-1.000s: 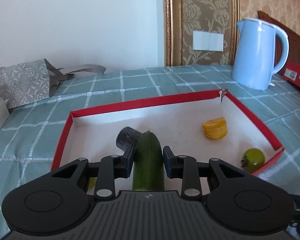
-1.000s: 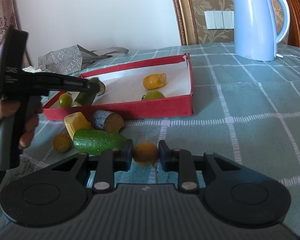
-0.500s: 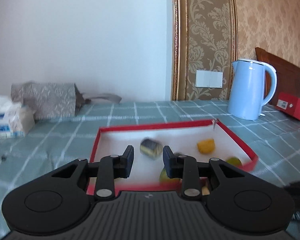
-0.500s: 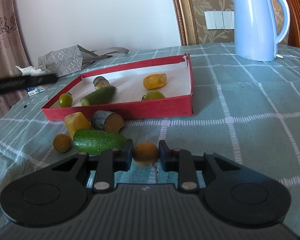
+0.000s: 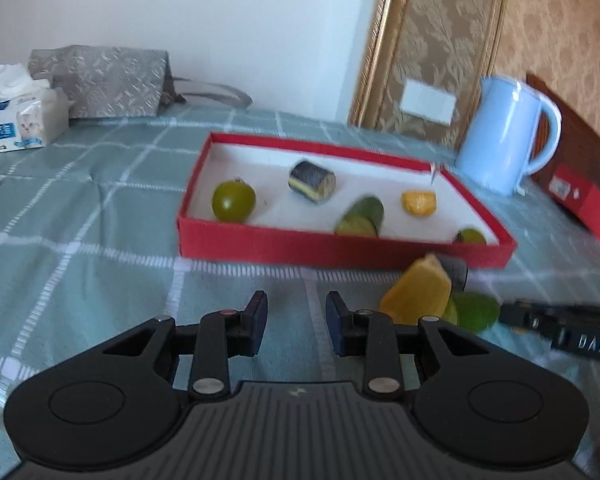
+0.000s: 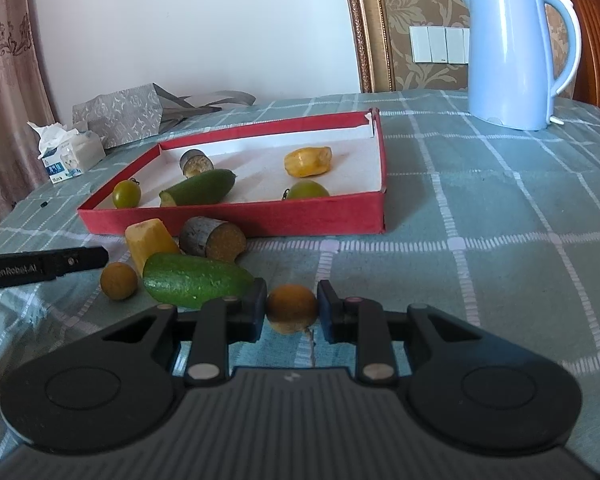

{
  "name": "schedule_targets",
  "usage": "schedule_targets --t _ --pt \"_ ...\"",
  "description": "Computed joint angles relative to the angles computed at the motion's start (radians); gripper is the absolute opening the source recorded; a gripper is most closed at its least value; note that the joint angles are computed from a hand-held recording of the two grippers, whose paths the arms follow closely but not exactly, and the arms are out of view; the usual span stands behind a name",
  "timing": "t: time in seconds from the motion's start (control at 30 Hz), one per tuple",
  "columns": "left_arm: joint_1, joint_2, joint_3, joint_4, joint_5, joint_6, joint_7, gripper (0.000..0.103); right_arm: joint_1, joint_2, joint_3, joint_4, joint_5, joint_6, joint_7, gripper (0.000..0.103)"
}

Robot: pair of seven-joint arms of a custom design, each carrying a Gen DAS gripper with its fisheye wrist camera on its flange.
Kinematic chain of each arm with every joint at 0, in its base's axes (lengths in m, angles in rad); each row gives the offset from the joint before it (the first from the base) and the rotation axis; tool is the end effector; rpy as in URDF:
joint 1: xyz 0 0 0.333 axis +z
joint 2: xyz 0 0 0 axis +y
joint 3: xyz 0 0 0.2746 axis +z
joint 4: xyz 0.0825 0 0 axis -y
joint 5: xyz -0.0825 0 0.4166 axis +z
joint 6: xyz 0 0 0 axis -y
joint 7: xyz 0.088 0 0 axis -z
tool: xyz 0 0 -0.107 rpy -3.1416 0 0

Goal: Organize fruits
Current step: 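Carry the brown kiwi into the red box and release it with the right gripper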

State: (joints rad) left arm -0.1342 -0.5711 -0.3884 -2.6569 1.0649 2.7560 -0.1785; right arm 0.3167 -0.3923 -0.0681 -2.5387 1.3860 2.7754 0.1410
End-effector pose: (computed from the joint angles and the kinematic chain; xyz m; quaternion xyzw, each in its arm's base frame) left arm 0.3808 -0.2491 0.4028 -0.7132 0.5202 -0.3463 0.3175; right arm 0.4761 0.0773 0.3944 -0.7534 0.4580 -0.1461 0.4487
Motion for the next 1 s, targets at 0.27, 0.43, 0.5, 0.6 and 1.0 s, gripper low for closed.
schedule_targets --t 0.27,0.43,0.5,0.6,1.0 --pt "0.035 -0.038 -0.025 -0.02 0.103 0.111 -0.081 0.037 0.009 -0.003 0.01 -0.005 -0.011 0.039 -0.007 0.027" --pt "0.031 -0.037 -0.06 -0.005 0.133 0.057 -0.084 0.056 0.02 -0.004 0.012 -0.009 -0.015 0.06 -0.013 0.027" --pt "0.019 -0.028 -0.052 0.002 0.125 0.037 -0.069 0.056 0.023 -0.005 0.01 -0.01 -0.016 0.063 -0.014 0.027" --pt "0.006 -0.028 -0.037 -0.001 0.111 0.026 -0.071 0.056 0.03 -0.007 0.011 -0.012 -0.01 0.078 -0.025 0.026" --pt "0.009 -0.058 0.004 -0.048 -0.024 -0.005 -0.089 0.056 0.037 -0.041 -0.001 0.0 0.093 0.106 -0.136 0.026"
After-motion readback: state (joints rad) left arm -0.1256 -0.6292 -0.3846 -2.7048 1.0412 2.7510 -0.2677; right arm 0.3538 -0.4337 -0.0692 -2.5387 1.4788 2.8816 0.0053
